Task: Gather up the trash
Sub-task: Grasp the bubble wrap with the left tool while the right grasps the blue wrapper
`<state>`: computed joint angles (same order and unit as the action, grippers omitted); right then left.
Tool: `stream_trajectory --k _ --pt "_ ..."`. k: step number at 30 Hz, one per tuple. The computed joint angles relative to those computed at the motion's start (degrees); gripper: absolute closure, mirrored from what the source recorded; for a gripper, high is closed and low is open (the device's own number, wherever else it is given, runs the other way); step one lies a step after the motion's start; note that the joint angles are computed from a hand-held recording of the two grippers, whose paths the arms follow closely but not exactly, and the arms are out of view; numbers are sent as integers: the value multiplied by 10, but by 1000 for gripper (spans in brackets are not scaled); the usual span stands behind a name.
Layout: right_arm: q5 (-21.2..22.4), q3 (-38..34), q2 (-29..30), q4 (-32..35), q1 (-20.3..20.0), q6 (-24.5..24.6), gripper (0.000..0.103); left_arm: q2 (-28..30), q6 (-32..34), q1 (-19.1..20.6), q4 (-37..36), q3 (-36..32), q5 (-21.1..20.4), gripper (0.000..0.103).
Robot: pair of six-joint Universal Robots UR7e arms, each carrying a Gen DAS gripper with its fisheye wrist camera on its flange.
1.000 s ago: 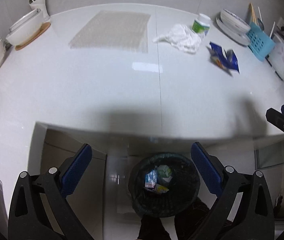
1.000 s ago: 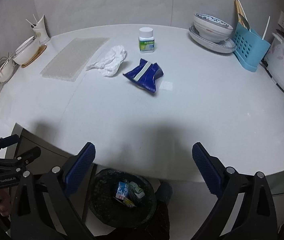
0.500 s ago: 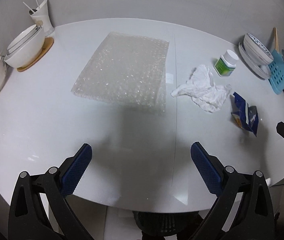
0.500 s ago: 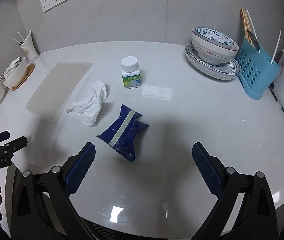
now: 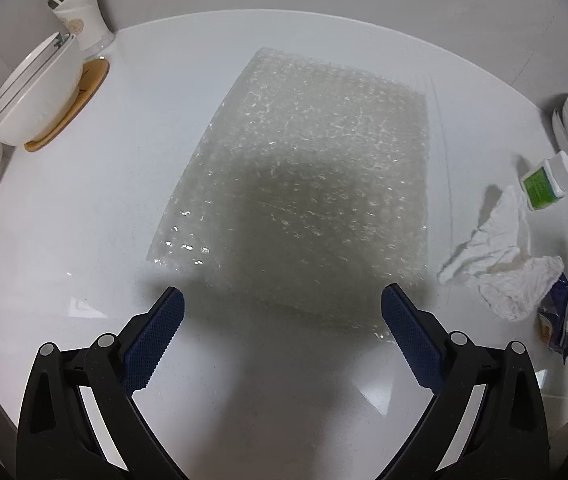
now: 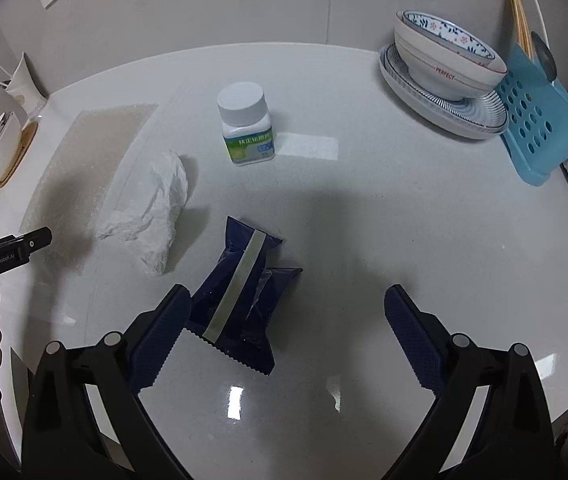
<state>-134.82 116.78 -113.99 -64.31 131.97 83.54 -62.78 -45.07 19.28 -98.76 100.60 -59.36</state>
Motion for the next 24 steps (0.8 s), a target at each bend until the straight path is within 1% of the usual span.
stream_trajectory --k 3,7,10,13,15,16,19,20,21,22,24 --pt "20 14 -15 -27 -23 -17 12 10 -2 12 6 -7 3 7" --pt "40 27 -25 -48 -42 -33 16 20 -8 24 13 -14 1 9" --pt "52 35 -32 -65 -58 -42 22 27 -9 29 16 -20 -1 9" --pt "59 38 -31 -72 -69 -52 27 34 -11 32 25 -30 -7 12" --pt "64 41 -29 -79 -71 -58 31 38 -13 39 25 -38 -22 19" --pt "66 41 -28 -82 -74 -63 33 40 -17 41 29 -42 -28 20" --pt "74 42 -20 -84 -77 -71 43 50 -15 42 44 -56 -33 30" --pt "77 43 -18 -86 -78 -74 47 53 -14 40 46 -60 -36 39" --pt "80 43 -16 -87 -79 -77 50 56 -13 38 49 -64 -39 48" --pt "83 44 -16 -89 -79 -80 54 61 -13 36 53 -69 -42 52" --pt "86 46 -15 -91 -80 -84 58 65 -14 32 52 -72 -44 69"
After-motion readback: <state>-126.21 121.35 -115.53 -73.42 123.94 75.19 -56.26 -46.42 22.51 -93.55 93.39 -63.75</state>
